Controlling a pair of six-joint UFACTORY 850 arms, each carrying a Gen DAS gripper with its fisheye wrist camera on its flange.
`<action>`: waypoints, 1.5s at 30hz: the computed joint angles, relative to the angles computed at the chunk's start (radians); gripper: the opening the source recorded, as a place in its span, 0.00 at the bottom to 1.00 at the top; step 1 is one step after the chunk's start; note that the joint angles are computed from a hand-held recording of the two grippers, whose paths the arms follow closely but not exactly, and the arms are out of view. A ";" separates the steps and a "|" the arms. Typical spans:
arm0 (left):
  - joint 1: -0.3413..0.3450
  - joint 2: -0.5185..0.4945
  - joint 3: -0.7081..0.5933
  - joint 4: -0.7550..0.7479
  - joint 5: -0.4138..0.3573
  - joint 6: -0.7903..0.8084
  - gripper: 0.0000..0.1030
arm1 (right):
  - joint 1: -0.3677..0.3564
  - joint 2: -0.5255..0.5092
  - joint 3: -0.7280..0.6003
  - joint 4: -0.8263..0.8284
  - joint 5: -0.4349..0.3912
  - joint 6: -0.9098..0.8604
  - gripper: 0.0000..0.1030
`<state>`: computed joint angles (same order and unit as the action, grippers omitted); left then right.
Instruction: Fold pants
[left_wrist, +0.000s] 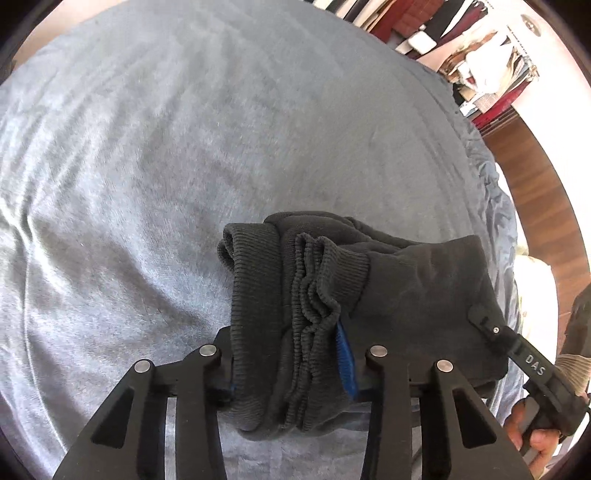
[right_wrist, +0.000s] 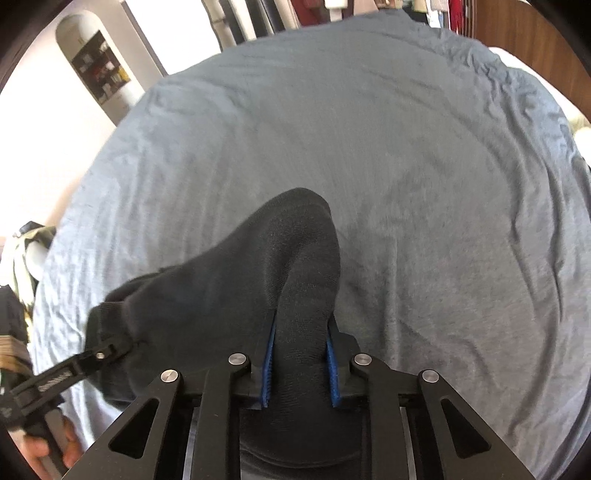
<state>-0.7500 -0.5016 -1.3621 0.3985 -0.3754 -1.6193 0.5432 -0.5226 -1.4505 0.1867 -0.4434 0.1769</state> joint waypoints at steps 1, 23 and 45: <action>-0.001 0.008 0.002 0.018 -0.006 -0.014 0.38 | 0.003 0.012 0.004 -0.006 0.004 0.005 0.23; 0.007 0.411 0.426 0.191 -0.130 -0.125 0.38 | 0.227 0.076 0.030 -0.103 0.033 0.194 0.22; 0.029 0.454 0.568 0.180 -0.100 0.004 0.62 | 0.396 -0.017 0.023 -0.762 -0.110 0.824 0.55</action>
<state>-0.7206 -0.0471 -0.7936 0.5785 -0.4756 -1.6155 0.9388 -0.5399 -1.4279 -0.5752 -0.5537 1.0012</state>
